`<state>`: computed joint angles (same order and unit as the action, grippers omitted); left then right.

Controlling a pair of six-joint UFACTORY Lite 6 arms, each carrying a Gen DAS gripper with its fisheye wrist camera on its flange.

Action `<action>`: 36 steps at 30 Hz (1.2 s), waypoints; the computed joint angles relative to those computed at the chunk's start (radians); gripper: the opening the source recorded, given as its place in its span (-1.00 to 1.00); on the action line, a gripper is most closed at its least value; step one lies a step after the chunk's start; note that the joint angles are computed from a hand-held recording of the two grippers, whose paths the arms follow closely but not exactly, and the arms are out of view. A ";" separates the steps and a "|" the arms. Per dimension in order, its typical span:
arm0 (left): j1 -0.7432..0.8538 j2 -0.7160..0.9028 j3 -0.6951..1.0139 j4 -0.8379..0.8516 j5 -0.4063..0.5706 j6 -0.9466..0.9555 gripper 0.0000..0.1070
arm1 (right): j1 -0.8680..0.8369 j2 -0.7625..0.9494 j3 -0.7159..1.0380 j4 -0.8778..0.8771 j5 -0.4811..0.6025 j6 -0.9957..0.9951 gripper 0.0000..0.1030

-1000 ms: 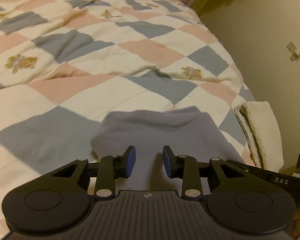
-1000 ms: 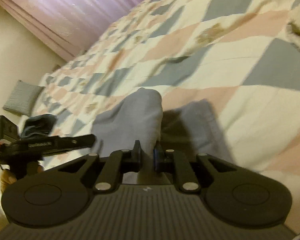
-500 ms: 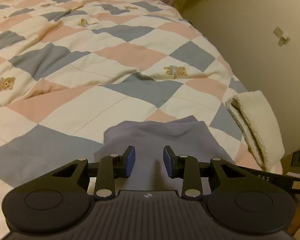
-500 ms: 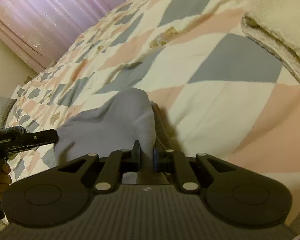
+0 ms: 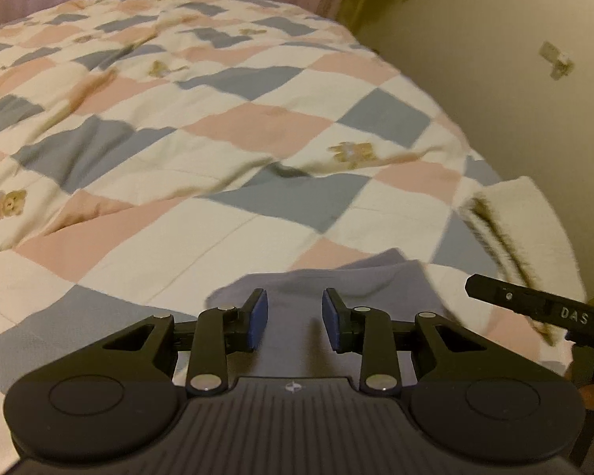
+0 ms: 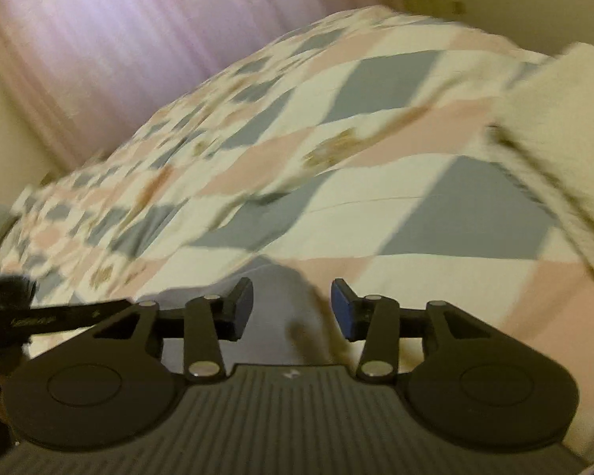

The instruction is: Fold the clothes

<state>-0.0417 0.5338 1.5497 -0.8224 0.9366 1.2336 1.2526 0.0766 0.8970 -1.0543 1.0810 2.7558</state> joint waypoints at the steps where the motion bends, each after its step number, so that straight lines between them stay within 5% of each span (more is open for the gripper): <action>1: -0.003 0.016 -0.006 0.000 -0.026 0.013 -0.47 | -0.031 0.029 0.004 -0.032 -0.038 -0.006 -0.23; 8: -0.019 0.126 -0.006 -0.027 -0.136 0.113 -0.54 | -0.196 0.214 -0.013 -0.180 -0.253 0.160 -0.19; 12: 0.001 0.121 0.081 0.014 -0.053 0.027 -0.54 | -0.165 0.112 -0.027 -0.102 -0.167 0.104 -0.16; 17: 0.071 0.042 0.110 0.084 0.036 -0.037 -0.54 | 0.024 0.013 0.050 0.051 0.114 0.033 -0.15; 20: 0.120 -0.017 0.057 0.093 0.115 -0.016 -0.54 | 0.135 0.092 0.182 0.122 0.197 0.004 -0.38; 24: 0.117 -0.066 -0.106 0.076 0.050 0.071 -0.52 | 0.149 0.220 0.239 0.189 0.066 0.038 -0.42; 28: 0.082 -0.057 -0.167 0.071 -0.062 0.095 -0.45 | 0.135 0.234 0.152 0.184 -0.030 0.146 -0.72; 33: 0.122 -0.177 -0.216 0.123 -0.008 0.087 -0.48 | 0.201 0.186 0.212 0.199 0.126 0.100 -0.66; 36: 0.143 -0.253 -0.284 0.157 0.049 0.074 -0.49 | 0.201 0.195 0.214 0.192 0.078 0.087 -0.63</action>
<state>0.1013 0.2811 1.2658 -0.6649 0.9856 1.3076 1.4531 0.2712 1.1110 -0.8619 1.1594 2.8429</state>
